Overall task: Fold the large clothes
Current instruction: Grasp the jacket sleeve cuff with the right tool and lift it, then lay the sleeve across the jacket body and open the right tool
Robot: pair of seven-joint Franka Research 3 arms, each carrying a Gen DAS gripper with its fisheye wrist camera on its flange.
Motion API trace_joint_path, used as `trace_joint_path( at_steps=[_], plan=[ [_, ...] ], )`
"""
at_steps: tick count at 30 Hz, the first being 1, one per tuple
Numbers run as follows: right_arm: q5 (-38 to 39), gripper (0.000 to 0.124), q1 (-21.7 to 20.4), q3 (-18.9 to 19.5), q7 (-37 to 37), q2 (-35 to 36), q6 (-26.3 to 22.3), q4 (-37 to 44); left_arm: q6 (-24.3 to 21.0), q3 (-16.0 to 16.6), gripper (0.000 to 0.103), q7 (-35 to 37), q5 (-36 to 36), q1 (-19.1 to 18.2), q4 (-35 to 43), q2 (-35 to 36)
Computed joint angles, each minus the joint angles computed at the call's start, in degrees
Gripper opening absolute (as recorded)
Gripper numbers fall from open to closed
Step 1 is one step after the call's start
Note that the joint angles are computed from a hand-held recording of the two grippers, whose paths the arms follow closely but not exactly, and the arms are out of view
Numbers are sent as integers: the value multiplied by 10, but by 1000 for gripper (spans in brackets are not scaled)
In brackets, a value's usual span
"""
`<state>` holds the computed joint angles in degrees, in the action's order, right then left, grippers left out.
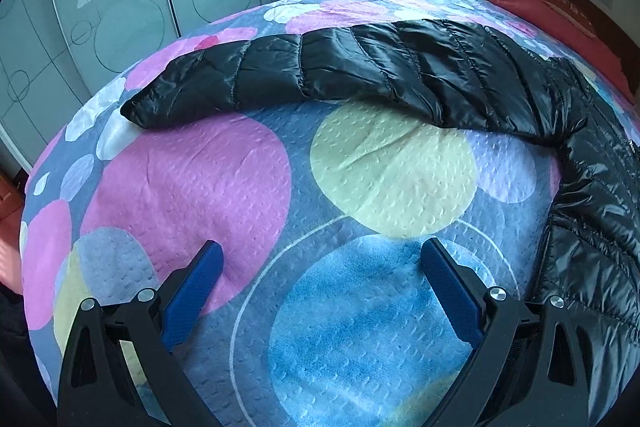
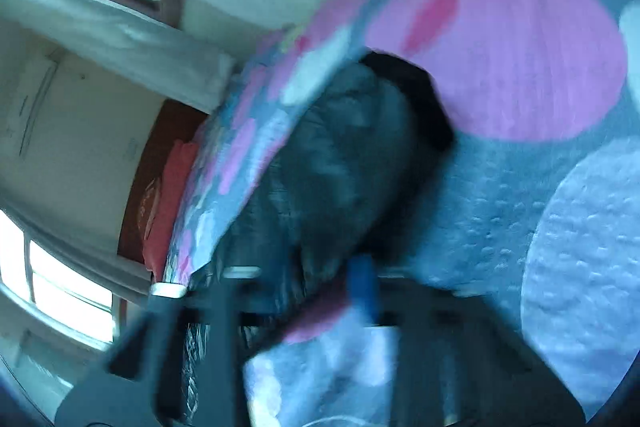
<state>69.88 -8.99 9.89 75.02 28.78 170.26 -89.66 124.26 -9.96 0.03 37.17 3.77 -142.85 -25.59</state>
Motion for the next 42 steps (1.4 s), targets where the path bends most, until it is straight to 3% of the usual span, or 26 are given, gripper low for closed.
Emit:
trace_joint_path(
  at_steps=[1, 3, 8, 11, 14, 20, 21, 25, 30, 36, 39, 40, 42],
  plan=[
    [22, 9, -11, 12, -18, 8, 0, 9, -1, 0, 98, 0, 0, 0, 1, 1],
    [-15, 7, 8, -7, 0, 9, 7, 15, -1, 0, 98, 1, 0, 0, 1, 1],
    [-91, 6, 41, -10, -2, -19, 52, 2, -3, -1, 98, -2, 3, 1, 2, 4],
    [-158, 6, 67, -7, -21, -41, 72, -8, -2, 0, 99, -4, 5, 0, 0, 4],
    [-258, 6, 120, -26, -11, -49, 62, 4, -3, -1, 99, -4, 6, 0, 1, 5],
    [-456, 6, 237, -60, 20, -5, -29, 93, 2, 1, 99, -7, 8, 0, -3, 1],
    [-498, 6, 245, -52, 35, 9, -35, 111, 3, 1, 99, -7, 9, 1, -4, 1],
    [-552, 6, 322, -77, 36, 24, -93, 135, 5, -1, 99, -10, 10, 1, -7, -1],
    [-622, 6, 365, -72, 62, 98, -184, 245, 11, -1, 99, -14, 13, 3, -11, -3],
    [-653, 8, 387, -73, 66, 173, -287, 359, 11, -1, 99, -13, 13, 3, -10, -2],
    [-658, 20, 391, -69, 54, 199, -330, 401, 10, -1, 99, -13, 14, 3, -9, -1],
    [-656, 32, 391, -66, 47, 207, -337, 412, 10, -1, 99, -13, 13, 3, -10, -2],
    [-639, 39, 382, -52, 21, 187, -321, 376, 9, -1, 99, -12, 13, 3, -9, -1]
  ],
)
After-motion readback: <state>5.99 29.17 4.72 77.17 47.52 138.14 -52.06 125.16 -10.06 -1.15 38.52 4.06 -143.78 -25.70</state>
